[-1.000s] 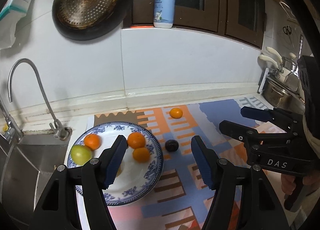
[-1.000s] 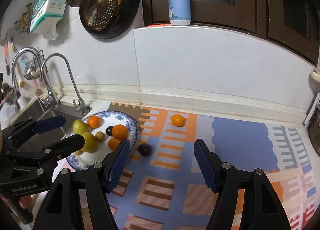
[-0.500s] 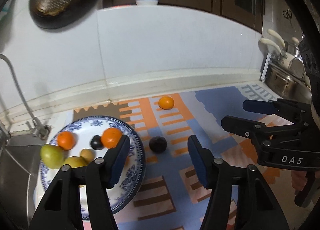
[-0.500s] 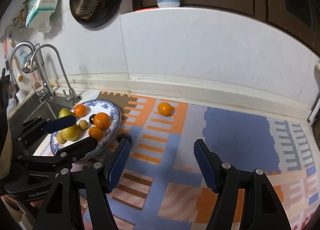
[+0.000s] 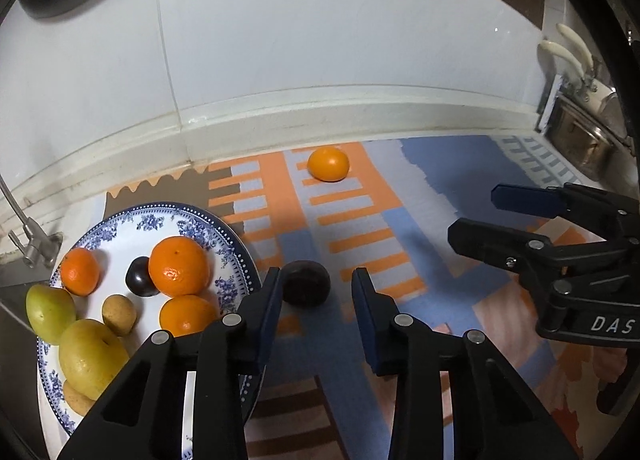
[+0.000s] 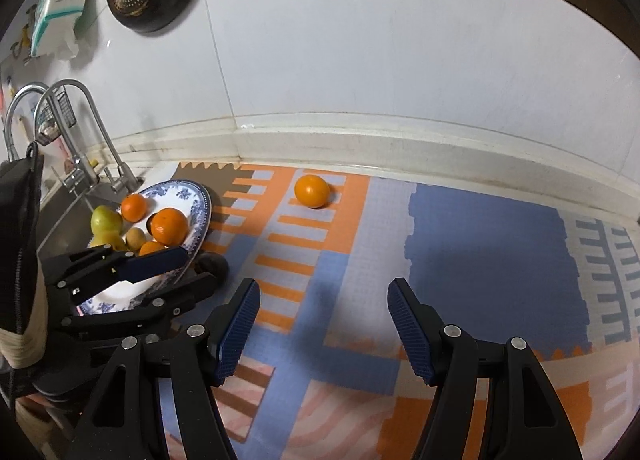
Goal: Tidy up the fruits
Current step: 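Move left tool toward dark plum while right tool approaches last orange, then close left gripper on dark plum while right gripper closes on orange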
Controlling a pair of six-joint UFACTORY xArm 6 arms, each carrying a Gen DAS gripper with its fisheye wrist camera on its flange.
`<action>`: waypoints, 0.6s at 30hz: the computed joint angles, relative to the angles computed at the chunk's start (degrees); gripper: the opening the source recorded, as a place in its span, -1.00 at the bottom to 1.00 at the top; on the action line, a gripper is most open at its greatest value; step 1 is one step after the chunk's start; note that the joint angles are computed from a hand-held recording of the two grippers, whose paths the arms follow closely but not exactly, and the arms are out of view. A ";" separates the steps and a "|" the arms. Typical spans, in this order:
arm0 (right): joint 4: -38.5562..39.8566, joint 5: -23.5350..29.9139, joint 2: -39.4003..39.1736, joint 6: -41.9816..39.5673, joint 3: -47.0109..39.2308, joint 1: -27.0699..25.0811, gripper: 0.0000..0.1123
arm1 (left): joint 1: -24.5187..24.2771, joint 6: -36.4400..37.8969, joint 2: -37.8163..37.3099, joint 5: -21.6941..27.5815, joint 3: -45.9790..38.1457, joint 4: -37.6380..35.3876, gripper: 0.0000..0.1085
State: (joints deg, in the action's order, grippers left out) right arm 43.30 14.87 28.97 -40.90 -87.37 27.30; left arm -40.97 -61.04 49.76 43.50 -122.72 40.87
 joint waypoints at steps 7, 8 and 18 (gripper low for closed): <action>0.08 1.64 2.15 0.00 -2.82 -0.90 0.20 | -0.81 3.89 5.70 8.14 -9.50 0.33 -0.36; 0.11 1.89 2.56 -0.05 -3.40 -1.02 0.20 | -0.97 4.34 6.66 9.43 -11.08 0.47 -0.36; -2.42 6.69 7.48 1.75 -10.96 -1.69 0.20 | 0.47 4.29 6.76 7.86 -11.42 -2.90 -0.46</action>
